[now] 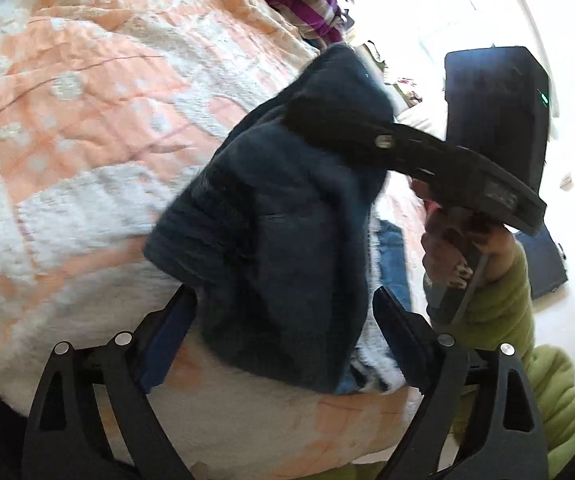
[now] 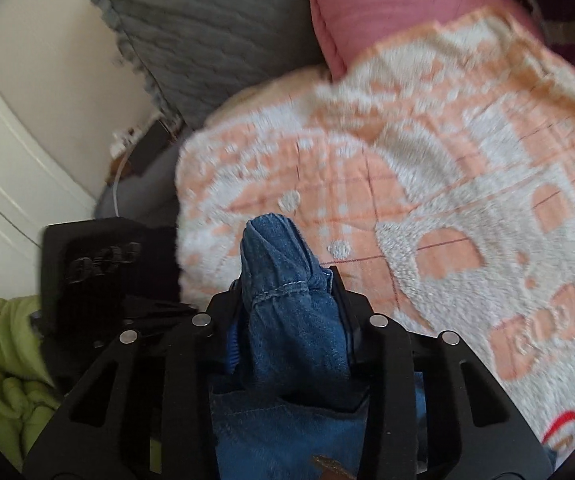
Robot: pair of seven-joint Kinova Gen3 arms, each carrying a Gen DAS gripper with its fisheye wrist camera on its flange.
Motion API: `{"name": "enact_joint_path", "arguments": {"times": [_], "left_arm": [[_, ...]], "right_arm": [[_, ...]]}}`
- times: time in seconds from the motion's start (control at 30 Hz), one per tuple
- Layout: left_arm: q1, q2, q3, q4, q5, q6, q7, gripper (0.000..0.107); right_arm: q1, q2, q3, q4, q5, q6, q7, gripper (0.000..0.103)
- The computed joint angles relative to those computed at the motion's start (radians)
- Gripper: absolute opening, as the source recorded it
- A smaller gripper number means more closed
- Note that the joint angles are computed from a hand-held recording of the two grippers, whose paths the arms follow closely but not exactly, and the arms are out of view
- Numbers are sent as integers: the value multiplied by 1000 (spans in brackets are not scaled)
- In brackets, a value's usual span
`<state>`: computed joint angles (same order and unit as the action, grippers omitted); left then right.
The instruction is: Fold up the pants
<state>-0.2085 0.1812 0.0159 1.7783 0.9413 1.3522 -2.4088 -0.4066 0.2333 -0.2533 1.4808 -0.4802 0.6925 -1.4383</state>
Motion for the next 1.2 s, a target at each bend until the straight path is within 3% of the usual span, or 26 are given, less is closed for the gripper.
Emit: {"name": "enact_joint_path", "arguments": {"times": [0.27, 0.37, 0.5, 0.53, 0.57, 0.67, 0.77, 0.9, 1.07, 1.13, 1.2], "left_arm": [[94, -52, 44, -34, 13, -3, 12, 88], [130, -68, 52, -48, 3, -9, 8, 88], [187, -69, 75, -69, -9, -22, 6, 88], [193, -68, 77, -70, -10, -9, -7, 88], [207, -60, 86, -77, -13, 8, -25, 88], [255, -57, 110, -76, -60, 15, -76, 88], [303, -33, 129, -83, -103, 11, -74, 88], [338, -48, 136, -59, -157, -23, -74, 88], [292, -109, 90, 17, -125, 47, -142, 89], [273, -132, 70, 22, -101, 63, -162, 89], [250, -175, 42, 31, -80, 42, -173, 89]], "right_arm": [[91, -204, 17, 222, -206, -89, 182, 29], [173, -269, -25, 297, -279, -111, 245, 31], [109, -363, 77, 411, -356, -158, 279, 44], [112, -394, 86, 441, -372, -166, 263, 52], [131, -431, 77, 472, -374, -176, 231, 54], [262, -554, -35, 566, -291, -220, 109, 55], [401, -615, -164, 601, -179, -198, -13, 55], [451, -614, -259, 632, -103, -176, -174, 55], [649, -627, -463, 627, 74, -88, -374, 49], [649, -638, -468, 625, 88, -81, -399, 51], [575, -645, -421, 624, 132, -79, -421, 51]]}}
